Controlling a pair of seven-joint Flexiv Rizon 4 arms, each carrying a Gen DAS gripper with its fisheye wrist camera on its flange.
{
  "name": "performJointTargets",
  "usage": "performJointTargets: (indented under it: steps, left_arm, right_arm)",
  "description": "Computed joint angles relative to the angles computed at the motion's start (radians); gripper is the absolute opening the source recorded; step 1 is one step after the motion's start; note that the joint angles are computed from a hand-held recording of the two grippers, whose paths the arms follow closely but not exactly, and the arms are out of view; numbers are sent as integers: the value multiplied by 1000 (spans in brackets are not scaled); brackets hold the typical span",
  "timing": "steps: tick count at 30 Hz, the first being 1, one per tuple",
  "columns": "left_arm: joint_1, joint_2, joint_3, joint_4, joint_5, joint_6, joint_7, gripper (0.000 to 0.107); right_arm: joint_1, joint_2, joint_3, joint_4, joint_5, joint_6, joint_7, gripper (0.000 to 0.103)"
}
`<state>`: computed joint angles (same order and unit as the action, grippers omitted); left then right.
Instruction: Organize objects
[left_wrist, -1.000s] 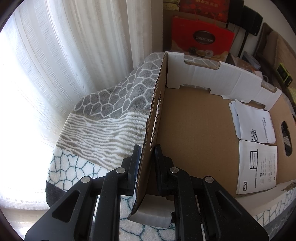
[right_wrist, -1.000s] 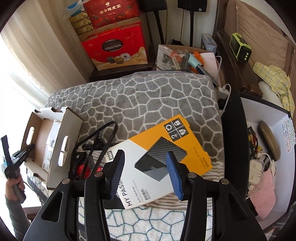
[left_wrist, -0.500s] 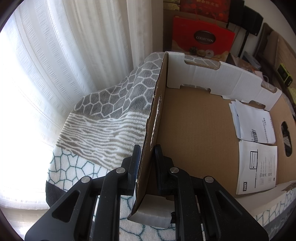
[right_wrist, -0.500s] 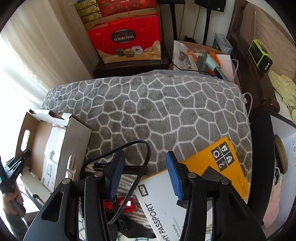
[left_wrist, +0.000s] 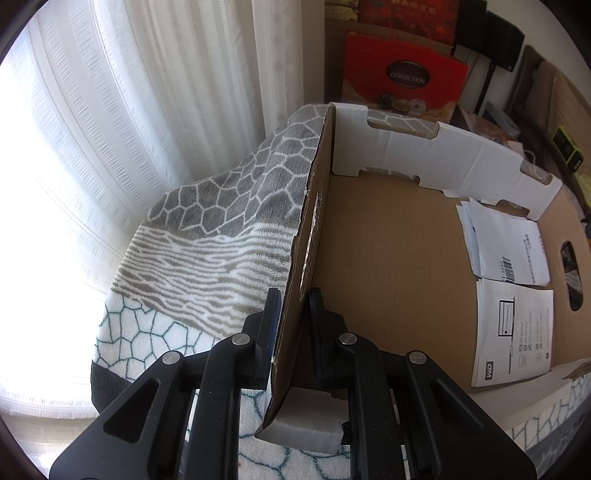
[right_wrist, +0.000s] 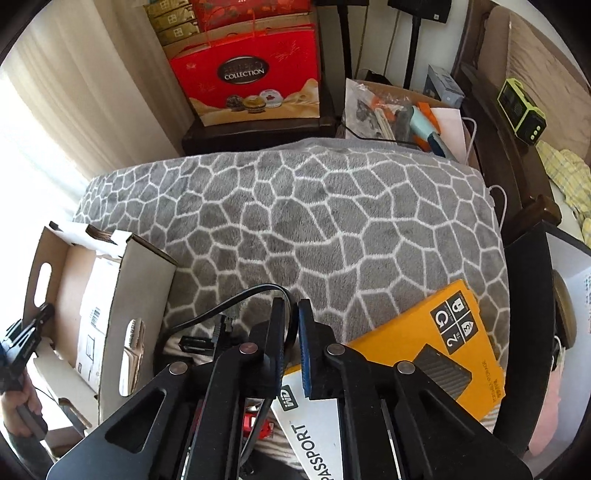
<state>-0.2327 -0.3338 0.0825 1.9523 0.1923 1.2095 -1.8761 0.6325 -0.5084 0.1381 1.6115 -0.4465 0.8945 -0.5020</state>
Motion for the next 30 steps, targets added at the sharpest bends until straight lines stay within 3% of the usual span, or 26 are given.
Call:
performJointTargets:
  steps: [4, 17, 30]
  left_arm:
    - [-1, 0, 0, -1, 2, -2, -4, 13]
    - [0, 0, -2, -1, 3, -3, -4, 13]
    - [-3, 2, -2, 0, 4, -3, -14, 13]
  right_arm:
    - [0, 38, -9, 28, -21, 50, 33, 5]
    - [23, 125, -10, 15, -148, 69, 74, 5]
    - [81, 55, 37, -139, -95, 64, -61, 6]
